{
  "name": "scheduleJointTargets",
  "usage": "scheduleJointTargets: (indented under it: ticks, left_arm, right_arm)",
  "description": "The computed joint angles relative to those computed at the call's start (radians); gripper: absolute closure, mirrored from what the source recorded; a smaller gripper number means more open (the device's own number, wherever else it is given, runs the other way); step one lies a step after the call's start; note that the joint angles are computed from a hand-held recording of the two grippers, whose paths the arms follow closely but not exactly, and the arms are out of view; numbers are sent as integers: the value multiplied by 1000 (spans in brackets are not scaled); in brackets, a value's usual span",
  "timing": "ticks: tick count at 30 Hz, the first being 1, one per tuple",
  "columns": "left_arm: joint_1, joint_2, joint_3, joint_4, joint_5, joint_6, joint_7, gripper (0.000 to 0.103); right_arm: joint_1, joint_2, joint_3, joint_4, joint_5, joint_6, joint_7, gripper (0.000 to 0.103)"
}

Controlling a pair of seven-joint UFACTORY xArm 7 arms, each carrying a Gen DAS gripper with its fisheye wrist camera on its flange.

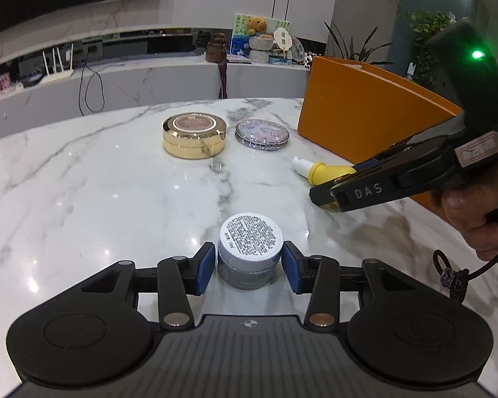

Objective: Organize rigid objects

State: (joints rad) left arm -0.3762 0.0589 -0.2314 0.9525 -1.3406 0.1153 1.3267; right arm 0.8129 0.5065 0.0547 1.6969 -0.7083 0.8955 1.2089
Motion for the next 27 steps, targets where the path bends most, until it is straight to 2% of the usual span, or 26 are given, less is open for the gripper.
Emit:
scheduleJointTargets:
  ticks: [7, 8, 9, 13, 17, 19, 24, 27]
  left_arm:
    - [0, 5, 0, 13, -63, 13, 57, 48]
    - [-1, 7, 2, 12, -43, 16, 41, 49]
    - [-2, 7, 1, 12, -42, 11, 42, 56]
    - [-1, 3, 1, 6, -14, 1, 7, 56]
    - [-1, -11, 1, 6, -51, 13, 51, 56]
    - [-7, -17, 2, 4, -64, 5, 63, 56]
    - [-12, -28, 12, -10, 1, 15, -13, 56]
    - [-15, -33, 13, -15, 42, 12, -55, 56]
  right_arm:
    - [0, 6, -7, 1, -12, -9, 10, 63]
    - [0, 6, -7, 0, -12, -9, 7, 63]
    - [-1, 4, -6, -1, -11, -10, 5, 63]
    - [-4, 3, -2, 0, -4, -8, -4, 64]
    - [-6, 6, 1, 8, 4, -7, -24, 64]
    - [-20, -9, 3, -15, 25, -52, 2, 64]
    - [-62, -71, 2, -102, 76, -192, 116, 64]
    - [-69, -98, -2, -131, 68, -223, 161, 64]
